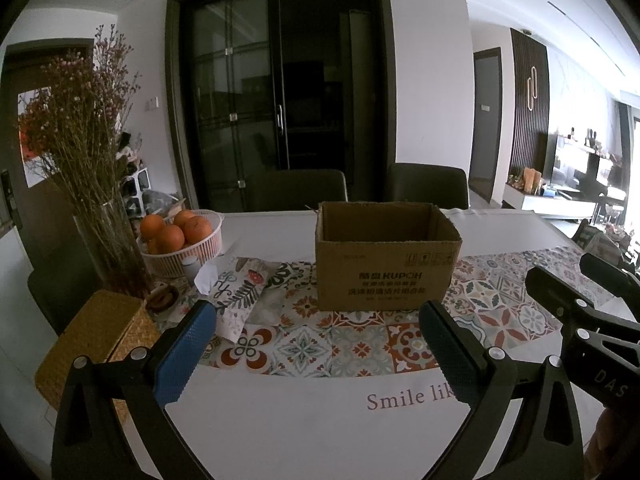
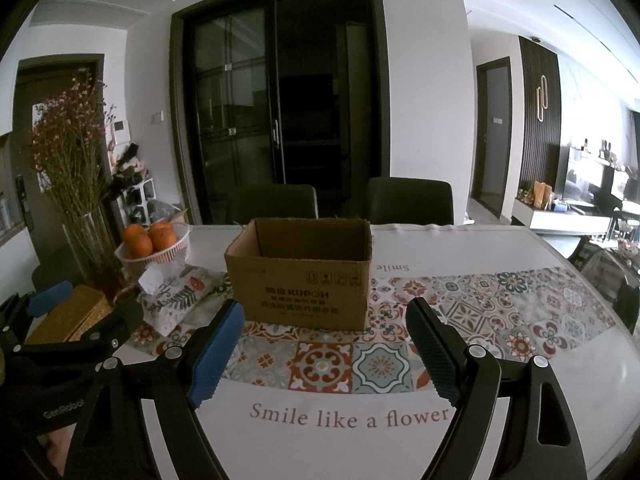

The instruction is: Organize rigid objects

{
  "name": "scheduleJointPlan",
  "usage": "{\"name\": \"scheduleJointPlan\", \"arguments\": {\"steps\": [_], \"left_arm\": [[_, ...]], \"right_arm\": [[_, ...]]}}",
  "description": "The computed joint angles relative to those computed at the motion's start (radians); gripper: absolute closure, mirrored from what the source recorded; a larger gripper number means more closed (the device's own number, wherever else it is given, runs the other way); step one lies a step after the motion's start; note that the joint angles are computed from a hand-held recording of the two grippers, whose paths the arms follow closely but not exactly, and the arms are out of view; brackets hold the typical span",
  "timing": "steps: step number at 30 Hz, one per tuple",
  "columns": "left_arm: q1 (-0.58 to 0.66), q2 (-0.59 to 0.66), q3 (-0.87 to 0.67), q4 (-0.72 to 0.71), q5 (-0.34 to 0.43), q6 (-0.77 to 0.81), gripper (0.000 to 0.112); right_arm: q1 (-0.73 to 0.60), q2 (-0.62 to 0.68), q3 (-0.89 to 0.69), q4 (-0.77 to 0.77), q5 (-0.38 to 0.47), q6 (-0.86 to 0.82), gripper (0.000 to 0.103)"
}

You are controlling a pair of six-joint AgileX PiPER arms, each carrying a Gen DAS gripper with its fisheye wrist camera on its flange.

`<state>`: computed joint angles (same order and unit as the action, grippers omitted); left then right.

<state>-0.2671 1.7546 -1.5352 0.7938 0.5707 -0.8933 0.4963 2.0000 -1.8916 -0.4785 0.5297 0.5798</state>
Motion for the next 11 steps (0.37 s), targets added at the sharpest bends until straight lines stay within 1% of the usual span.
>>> {"name": "scheduleJointPlan", "arguments": {"steps": [11], "left_arm": [[0.005, -0.001, 0.004, -0.034, -0.008, 0.024, 0.009]], "right_arm": [[-0.001, 0.001, -0.003, 0.01, 0.001, -0.012, 0.019]]}}
